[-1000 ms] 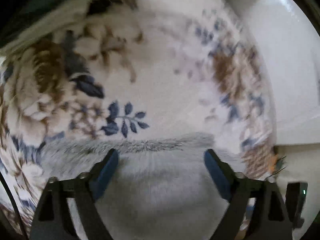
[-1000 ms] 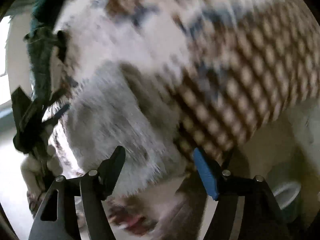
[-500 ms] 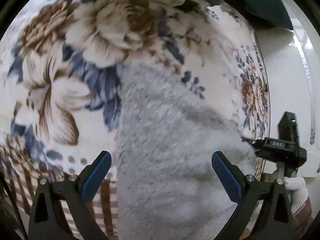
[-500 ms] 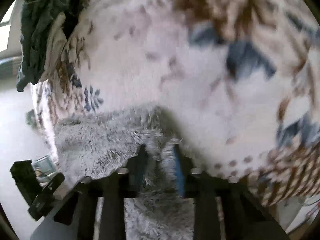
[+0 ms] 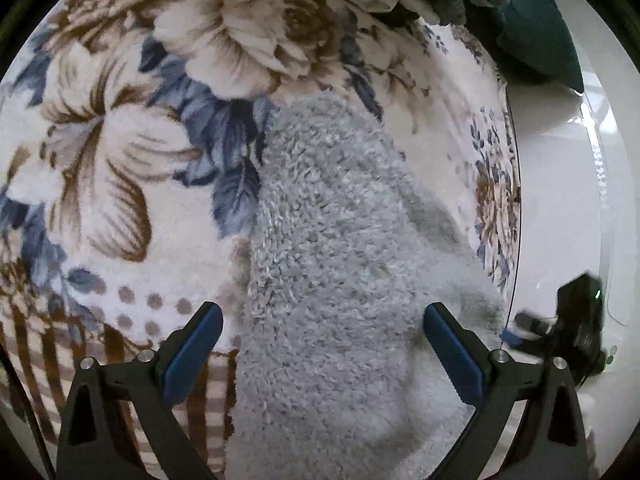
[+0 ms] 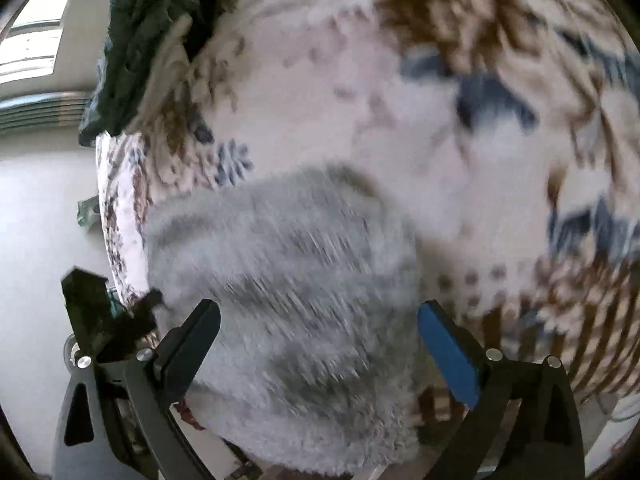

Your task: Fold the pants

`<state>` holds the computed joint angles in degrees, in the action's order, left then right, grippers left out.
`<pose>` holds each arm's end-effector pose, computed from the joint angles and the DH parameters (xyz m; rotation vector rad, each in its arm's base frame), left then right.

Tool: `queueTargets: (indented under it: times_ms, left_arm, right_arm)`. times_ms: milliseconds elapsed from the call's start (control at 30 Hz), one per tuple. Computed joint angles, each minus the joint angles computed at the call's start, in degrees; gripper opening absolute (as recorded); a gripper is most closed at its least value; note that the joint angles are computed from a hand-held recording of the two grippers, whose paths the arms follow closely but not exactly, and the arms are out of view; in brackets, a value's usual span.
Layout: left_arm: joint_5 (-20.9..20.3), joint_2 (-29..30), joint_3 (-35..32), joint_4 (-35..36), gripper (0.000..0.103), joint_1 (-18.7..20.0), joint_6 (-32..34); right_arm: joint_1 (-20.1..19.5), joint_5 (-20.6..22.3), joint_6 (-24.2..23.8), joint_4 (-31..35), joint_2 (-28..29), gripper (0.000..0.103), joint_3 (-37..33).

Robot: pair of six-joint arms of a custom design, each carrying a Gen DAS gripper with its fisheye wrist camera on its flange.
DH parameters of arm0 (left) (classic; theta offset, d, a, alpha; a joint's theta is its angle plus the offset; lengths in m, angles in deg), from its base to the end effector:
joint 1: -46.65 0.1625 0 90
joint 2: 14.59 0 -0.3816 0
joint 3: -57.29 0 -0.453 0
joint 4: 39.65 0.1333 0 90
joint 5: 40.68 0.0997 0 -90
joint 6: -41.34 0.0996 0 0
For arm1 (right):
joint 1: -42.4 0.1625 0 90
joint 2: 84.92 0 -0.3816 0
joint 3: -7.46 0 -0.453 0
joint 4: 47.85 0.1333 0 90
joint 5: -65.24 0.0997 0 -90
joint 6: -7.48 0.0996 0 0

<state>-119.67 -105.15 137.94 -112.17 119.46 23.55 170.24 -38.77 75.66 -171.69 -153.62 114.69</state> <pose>-0.0107 -0.5499 0.5120 0.0033 2.9173 0.0996 0.4448 -0.3946 0.1314 -0.7504 -2.8238 0.2148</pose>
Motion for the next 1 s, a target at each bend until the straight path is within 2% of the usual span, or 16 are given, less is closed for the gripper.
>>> queueTargets:
  times_ms: [67,267,367,467,533,567,600,667,800,1000]
  left_arm:
    - [-1.4,0.3,0.6,-0.3,0.102,1.0,0.3]
    - [-5.8,1.3,2.2,-1.3,0.102,4.6,1.1]
    - [-8.2,1.6,2.6,-2.1,0.102,5.9,1.1]
    - [-8.5,1.4,2.5,-2.8,0.099,5.5,2.7]
    - [-9.2,1.0,2.7,-3.9,0.071,5.0,4.4]
    - [-10.4,1.0,2.4,-4.0,0.057,4.8,5.4]
    - [-10.4,0.9,2.0,-3.9,0.052,4.1,6.5]
    - [-11.5,1.2,0.7,-2.8,0.046,3.5,7.7]
    - [-13.0,2.7,-3.2,0.3,0.045,3.2,7.1]
    - [-14.1,6.5,-12.5,4.3,0.045,1.1,7.6]
  right_arm:
    - [-1.3,3.6,1.1,-4.4,-0.4,0.101,4.2]
    - [-8.3,14.3,-0.2,-34.5,-0.2,0.103,19.4]
    - [-9.3,15.7,-1.2,-38.3,0.0,0.103,21.0]
    - [-8.6,15.2,-2.5,-38.6,0.3,0.103,20.8]
    - [-7.4,13.4,-2.8,-36.9,0.1,0.093,20.1]
    - [-6.5,12.2,-2.5,-37.0,0.3,0.076,19.8]
    - [-5.9,11.3,-1.9,-36.8,0.4,0.066,19.4]
    - [-3.8,7.9,-0.2,-33.2,-1.0,0.06,18.2]
    - [-0.3,3.6,3.3,-27.0,-0.9,0.052,13.9]
    - [4.3,-0.7,6.5,-19.7,1.3,0.049,3.8]
